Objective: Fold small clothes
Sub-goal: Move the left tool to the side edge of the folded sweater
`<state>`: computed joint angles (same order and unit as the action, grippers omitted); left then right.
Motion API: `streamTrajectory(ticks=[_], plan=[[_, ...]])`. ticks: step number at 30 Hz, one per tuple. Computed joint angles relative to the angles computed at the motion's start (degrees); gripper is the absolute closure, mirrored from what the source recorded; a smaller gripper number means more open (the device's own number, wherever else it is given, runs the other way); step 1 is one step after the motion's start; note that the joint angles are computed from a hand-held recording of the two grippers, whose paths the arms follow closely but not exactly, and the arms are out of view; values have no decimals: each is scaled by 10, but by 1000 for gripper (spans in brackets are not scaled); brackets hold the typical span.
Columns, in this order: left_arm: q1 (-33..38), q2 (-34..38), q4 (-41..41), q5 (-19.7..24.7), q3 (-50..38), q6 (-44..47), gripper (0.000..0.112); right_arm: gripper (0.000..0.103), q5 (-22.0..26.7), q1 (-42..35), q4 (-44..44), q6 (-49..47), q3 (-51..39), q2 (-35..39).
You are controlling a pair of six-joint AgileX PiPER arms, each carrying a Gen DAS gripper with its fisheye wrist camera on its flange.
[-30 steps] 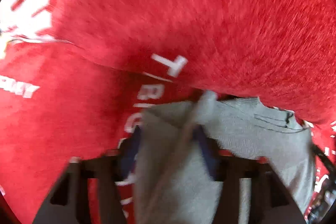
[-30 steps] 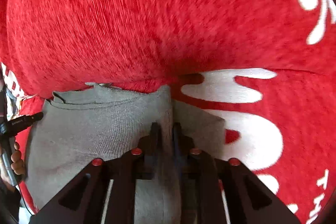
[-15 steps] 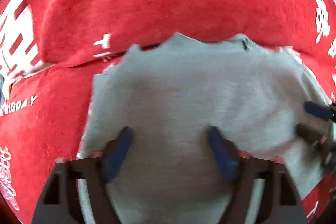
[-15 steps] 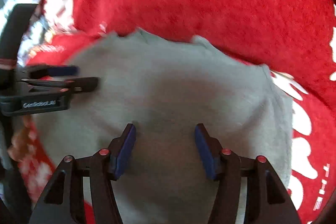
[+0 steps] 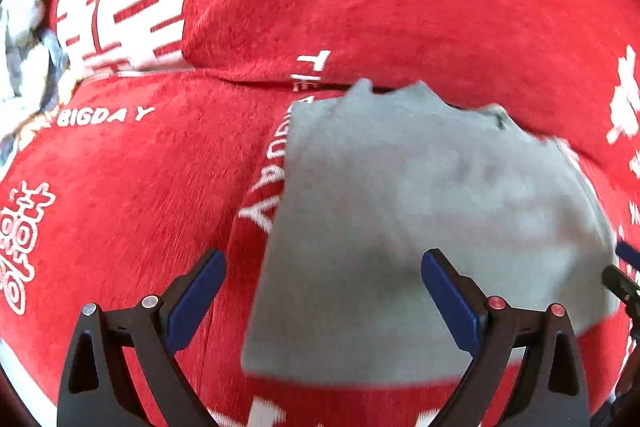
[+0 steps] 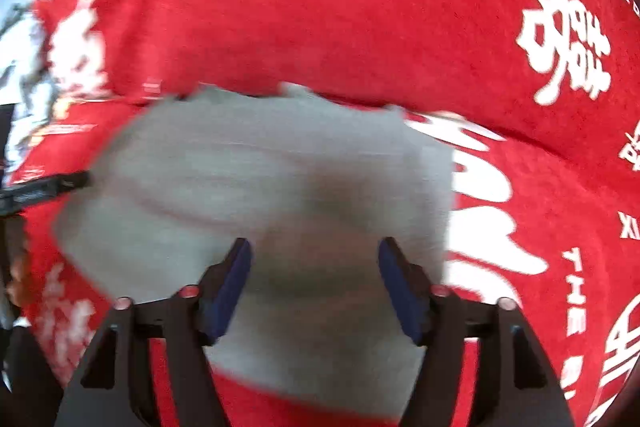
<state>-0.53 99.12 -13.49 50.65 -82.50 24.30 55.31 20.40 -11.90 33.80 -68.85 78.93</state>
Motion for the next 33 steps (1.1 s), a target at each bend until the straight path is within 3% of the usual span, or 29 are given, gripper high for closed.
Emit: streamTrajectory(ticks=[2, 5, 7, 9, 12, 14, 18, 20, 22, 25, 28, 33], plan=[[4, -30, 15, -12, 44, 17, 13, 26, -14, 51, -13, 33, 21, -5], [25, -18, 50, -21, 73, 19, 9, 27, -28, 35, 35, 31, 73, 0], [69, -9, 15, 17, 51, 28, 9, 27, -61, 9, 43, 38, 134, -58], [88, -8, 9, 42, 37, 32, 10, 27, -32, -26, 68, 13, 149, -92], [74, -31, 38, 36, 38, 15, 10, 26, 20, -37, 70, 1, 132, -103], [64, -50, 13, 38, 39, 24, 10, 26, 45, -23, 53, 28, 99, -104], [21, -55, -1, 21, 47, 11, 10, 24, 39, 15, 14, 67, 42, -55], [-11, -36, 63, -4, 60, -25, 10, 24, 25, 14, 23, 65, 37, -25], [-1, -39, 65, -22, 86, -20, 9, 24, 27, 4, 36, 66, 53, -13], [68, -36, -4, 50, 60, 34, 9, 24, 16, -1, 26, 73, 111, -67], [127, -37, -53, 67, 50, 76, 9, 24, 63, 17, 8, 89, 118, -105], [159, 47, -86, 139, -61, 40, 9, 23, 80, 56, -2, 144, 126, -141]])
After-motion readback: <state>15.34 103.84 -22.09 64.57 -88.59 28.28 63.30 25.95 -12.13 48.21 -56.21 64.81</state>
